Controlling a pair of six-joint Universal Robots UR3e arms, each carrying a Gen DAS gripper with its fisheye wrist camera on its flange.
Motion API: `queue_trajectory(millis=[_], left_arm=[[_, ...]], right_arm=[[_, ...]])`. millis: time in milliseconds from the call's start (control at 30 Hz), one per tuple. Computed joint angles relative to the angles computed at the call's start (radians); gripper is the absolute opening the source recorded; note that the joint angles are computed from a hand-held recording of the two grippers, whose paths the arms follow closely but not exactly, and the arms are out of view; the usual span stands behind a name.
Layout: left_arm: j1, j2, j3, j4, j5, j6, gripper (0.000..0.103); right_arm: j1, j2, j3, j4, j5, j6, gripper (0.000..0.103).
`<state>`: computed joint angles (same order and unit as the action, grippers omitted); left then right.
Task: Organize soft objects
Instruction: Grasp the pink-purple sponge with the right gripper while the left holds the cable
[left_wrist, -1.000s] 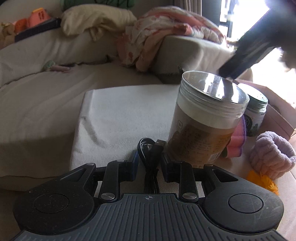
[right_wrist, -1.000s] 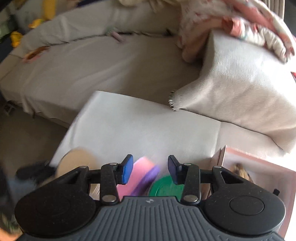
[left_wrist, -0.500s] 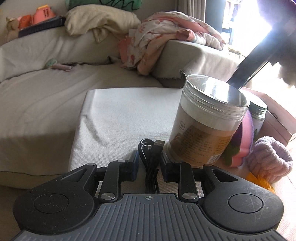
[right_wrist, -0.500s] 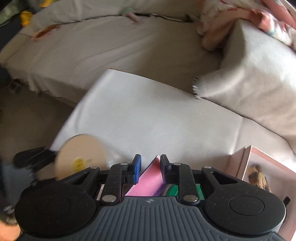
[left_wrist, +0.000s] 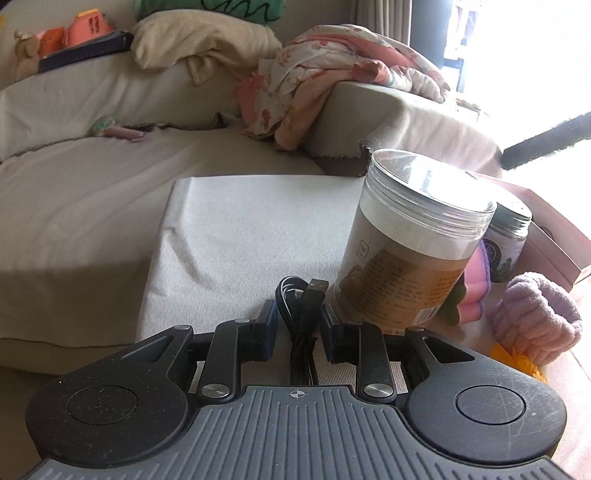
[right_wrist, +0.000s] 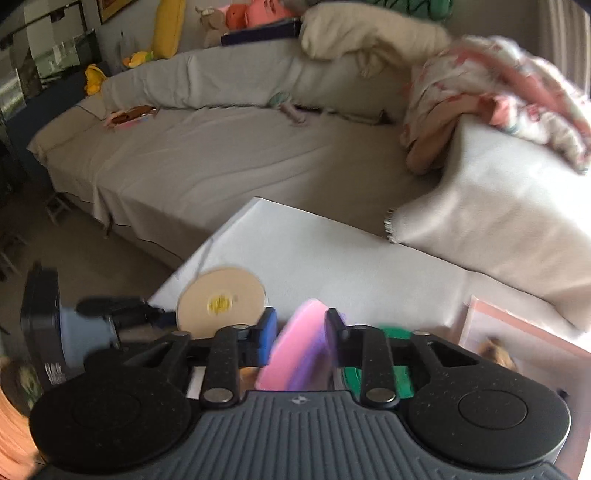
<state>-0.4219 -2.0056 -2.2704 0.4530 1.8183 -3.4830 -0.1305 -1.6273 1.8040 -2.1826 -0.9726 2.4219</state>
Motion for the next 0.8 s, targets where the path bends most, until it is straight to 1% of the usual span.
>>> queue_trajectory(millis=[33, 67, 133, 200, 233, 300, 367, 500, 567, 600, 633, 667, 733, 800], left_arm=[[0.0, 0.0, 0.001, 0.0, -0.001, -0.002, 0.029], [0.003, 0.0, -0.002, 0.005, -0.006, -0.005, 0.029], [0.009, 0.0, -0.008, 0.014, -0.015, -0.011, 0.029], [0.011, 0.001, -0.011, 0.018, -0.017, -0.012, 0.029], [0.012, 0.002, -0.013, 0.018, -0.017, -0.009, 0.029], [0.006, -0.001, -0.006, 0.012, -0.007, -0.004, 0.029], [0.004, -0.003, -0.005, 0.012, -0.003, -0.004, 0.029], [0.006, -0.003, -0.01, 0.017, -0.006, -0.005, 0.029], [0.006, -0.003, -0.012, 0.021, -0.007, -0.007, 0.029], [0.001, -0.004, -0.009, 0.018, -0.002, -0.011, 0.029], [0.002, -0.004, -0.01, 0.019, -0.001, -0.009, 0.029], [0.002, -0.003, -0.011, 0.019, 0.0, -0.007, 0.029], [-0.009, -0.004, 0.001, 0.0, 0.018, -0.005, 0.028], [-0.022, -0.005, 0.017, -0.025, 0.039, 0.0, 0.028]], right_arm=[[-0.019, -0.041, 0.057, -0.007, 0.016, -0.014, 0.05], [-0.036, -0.082, 0.122, -0.025, 0.032, -0.022, 0.052], [-0.046, -0.128, 0.219, -0.081, 0.029, -0.013, 0.053], [-0.011, -0.13, 0.298, -0.197, -0.016, 0.043, 0.053], [0.011, -0.119, 0.323, -0.249, -0.042, 0.059, 0.053], [0.081, -0.08, 0.361, -0.383, -0.126, 0.108, 0.053], [0.134, -0.031, 0.387, -0.489, -0.18, 0.131, 0.055], [0.216, 0.086, 0.391, -0.65, -0.278, 0.197, 0.055], [0.223, 0.118, 0.371, -0.653, -0.296, 0.22, 0.047], [0.212, 0.117, 0.367, -0.631, -0.279, 0.218, 0.038], [0.196, 0.104, 0.355, -0.581, -0.254, 0.205, 0.036], [0.193, 0.093, 0.35, -0.557, -0.256, 0.195, 0.035], [0.179, 0.056, 0.373, -0.553, -0.248, 0.159, 0.034], [0.142, 0.005, 0.389, -0.509, -0.205, 0.134, 0.034]])
